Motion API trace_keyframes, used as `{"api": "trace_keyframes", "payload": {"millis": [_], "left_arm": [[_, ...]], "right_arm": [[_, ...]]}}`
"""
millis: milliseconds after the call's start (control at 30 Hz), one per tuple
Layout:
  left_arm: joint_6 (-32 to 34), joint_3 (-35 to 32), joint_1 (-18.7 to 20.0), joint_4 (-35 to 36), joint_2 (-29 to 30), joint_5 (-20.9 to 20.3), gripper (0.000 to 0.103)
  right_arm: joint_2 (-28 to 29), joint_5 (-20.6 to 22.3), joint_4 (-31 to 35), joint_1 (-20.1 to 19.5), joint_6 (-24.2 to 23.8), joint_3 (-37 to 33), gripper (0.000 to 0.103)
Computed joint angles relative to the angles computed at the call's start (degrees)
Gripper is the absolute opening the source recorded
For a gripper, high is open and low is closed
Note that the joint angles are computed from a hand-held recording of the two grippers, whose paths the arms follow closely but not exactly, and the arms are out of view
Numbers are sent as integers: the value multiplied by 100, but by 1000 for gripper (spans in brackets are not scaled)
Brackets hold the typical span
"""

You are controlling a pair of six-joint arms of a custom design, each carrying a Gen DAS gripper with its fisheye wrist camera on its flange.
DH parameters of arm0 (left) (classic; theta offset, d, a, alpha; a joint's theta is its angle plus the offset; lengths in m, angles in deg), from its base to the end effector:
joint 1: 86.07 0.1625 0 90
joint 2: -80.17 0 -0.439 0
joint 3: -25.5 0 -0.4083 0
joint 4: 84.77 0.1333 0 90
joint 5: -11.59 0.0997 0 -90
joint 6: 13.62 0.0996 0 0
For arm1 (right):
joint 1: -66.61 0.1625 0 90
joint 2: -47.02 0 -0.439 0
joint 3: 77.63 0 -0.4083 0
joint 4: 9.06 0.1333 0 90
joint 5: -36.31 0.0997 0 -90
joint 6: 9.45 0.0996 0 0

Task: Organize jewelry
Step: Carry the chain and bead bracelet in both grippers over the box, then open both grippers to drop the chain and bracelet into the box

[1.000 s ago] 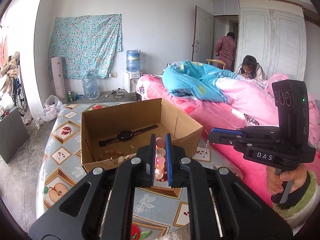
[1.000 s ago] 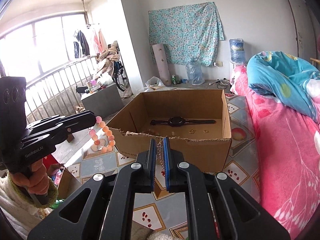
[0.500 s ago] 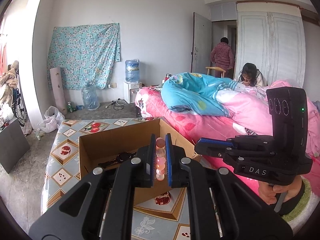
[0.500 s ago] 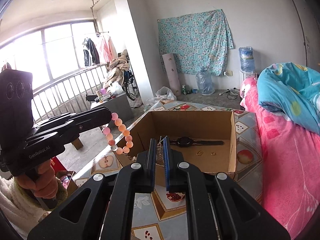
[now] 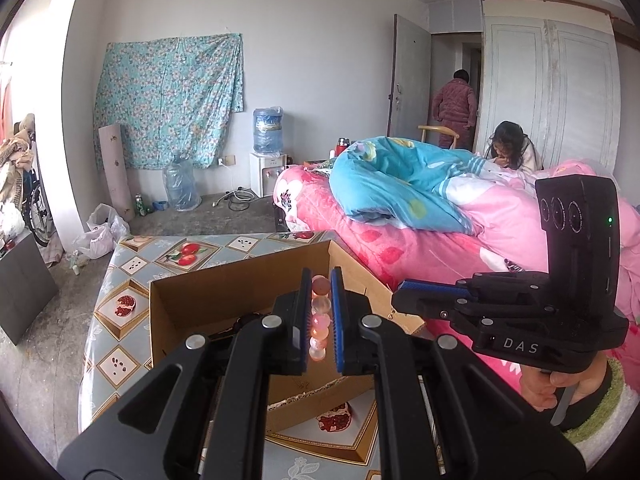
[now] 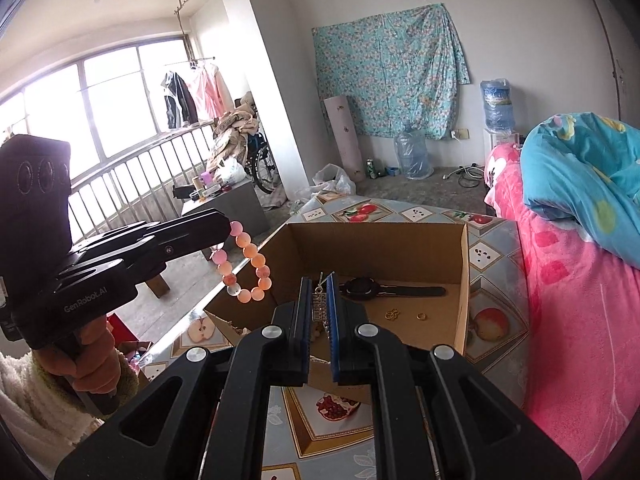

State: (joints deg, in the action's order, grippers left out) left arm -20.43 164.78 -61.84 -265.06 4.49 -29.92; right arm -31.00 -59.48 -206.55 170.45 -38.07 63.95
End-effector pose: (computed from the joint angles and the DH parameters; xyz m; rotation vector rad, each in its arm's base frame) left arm -0.2875 -0.3574 0.2079 0.9911 2.2924 -1.1368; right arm 0.2186 -0.3720 0.2242 0.9424 -2.5807 1.0808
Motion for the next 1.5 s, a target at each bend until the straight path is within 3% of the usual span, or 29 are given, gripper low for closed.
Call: {"api": "trace_keyframes", "payload": {"millis": [167,433,700,1033,1267,1367,1500], "left_arm": [[37,-273,325,208,74,-218,8],[-231,-854,992,1159,197,-618,8],[-687,-1781,1827,2819,756,-1278,8],[-1242,-2992,2658,4760,1809,-2116,8],[-1248,-2883,2749,4611,1671,-2593,10],[-1302,-2685,2723,4380,1422,-2672,17],[-1268,-2322,2595,4027,995,-2631,17]], "right_arm": [[-8,-58,452,-24,-56,-343,8],[202,-209,1652,-163,-32,-1116,8],[643,-484,2442,-243,-11,-1686,8],[942,-553,2671,-415,19,-2003,8],[1113,-677,3154,-406,162,-2211,8],[1172,-825,3419,-370,209,-2280,8],[1319,-1318,3675,-226,226,-2400,8]]}}
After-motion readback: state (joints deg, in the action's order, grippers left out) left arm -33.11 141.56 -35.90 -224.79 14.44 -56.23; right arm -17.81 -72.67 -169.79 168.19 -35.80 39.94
